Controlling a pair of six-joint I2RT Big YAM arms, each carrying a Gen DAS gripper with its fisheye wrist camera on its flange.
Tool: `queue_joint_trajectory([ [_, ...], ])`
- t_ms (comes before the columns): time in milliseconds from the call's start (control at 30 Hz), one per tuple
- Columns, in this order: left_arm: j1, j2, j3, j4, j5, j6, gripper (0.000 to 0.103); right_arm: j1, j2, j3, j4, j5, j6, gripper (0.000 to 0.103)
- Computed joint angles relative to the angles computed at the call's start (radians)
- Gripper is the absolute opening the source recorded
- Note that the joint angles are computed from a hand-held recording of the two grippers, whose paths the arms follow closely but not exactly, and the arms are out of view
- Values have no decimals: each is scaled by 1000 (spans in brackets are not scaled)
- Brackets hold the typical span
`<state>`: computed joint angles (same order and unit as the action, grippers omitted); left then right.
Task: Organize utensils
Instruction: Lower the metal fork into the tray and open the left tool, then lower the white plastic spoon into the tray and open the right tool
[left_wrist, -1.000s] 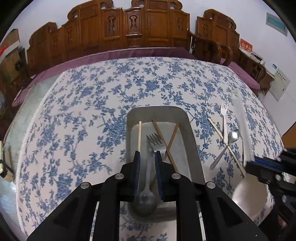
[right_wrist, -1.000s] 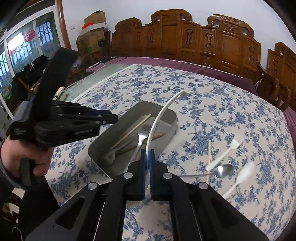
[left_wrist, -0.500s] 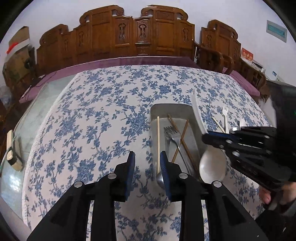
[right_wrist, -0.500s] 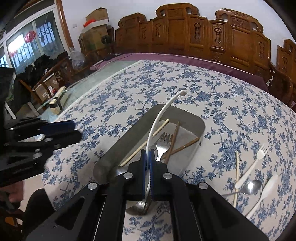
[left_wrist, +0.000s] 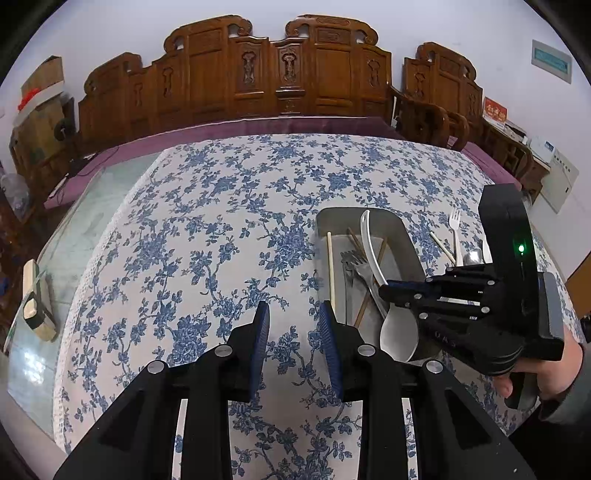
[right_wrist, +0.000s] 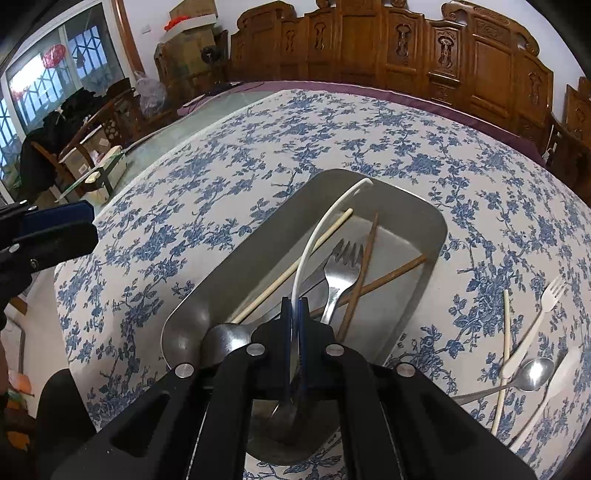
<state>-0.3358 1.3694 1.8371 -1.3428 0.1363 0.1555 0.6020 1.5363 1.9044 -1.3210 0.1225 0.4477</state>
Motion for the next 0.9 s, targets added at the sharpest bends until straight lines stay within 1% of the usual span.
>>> queue_joint_trajectory([
  [233,-7,-5,-3,-5,-3,-2,26,-7,-21,-20,28,-23,21,5],
  [267,-6,-4,-1,-6,-1,-2,26,-8,-22,-20,27,-22,19,7],
  [300,-7,-4,-1,-6,1,-4,26,-7,-26,-21,27,-13,16,11],
  [367,-8,-6,0,-6,7,-8,26,-8,-40,-27,32,-9,13,12],
  [500,-27,-11,-5,-7,5,-13,27,-11,-115,-80,59,18,16,13],
  [533,-33,-10,-5,-9,2,-16,30,-11,-151,-112,72,31,22,13],
  [567,-38,-12,-7,-9,1,-18,34,-10,-184,-142,79,44,29,16],
  [600,-43,-13,-9,-6,-1,-21,40,-11,-212,-168,82,55,32,20],
  [633,-51,-14,-10,-5,-3,-23,45,-12,-251,-206,83,74,33,21],
  [667,-59,-15,-11,-6,-4,-23,46,-15,-282,-236,79,90,38,22],
  [733,-77,-16,-13,-7,-11,-23,54,-35,-342,-293,64,97,43,23],
  [800,-96,-18,-19,-4,-15,-24,58,-52,-390,-340,49,118,31,31],
  [833,-107,-19,-23,-2,-18,-27,59,-67,-415,-363,36,131,26,33],
  [900,-127,-19,-28,0,-19,-34,60,-106,-454,-398,23,122,35,36],
])
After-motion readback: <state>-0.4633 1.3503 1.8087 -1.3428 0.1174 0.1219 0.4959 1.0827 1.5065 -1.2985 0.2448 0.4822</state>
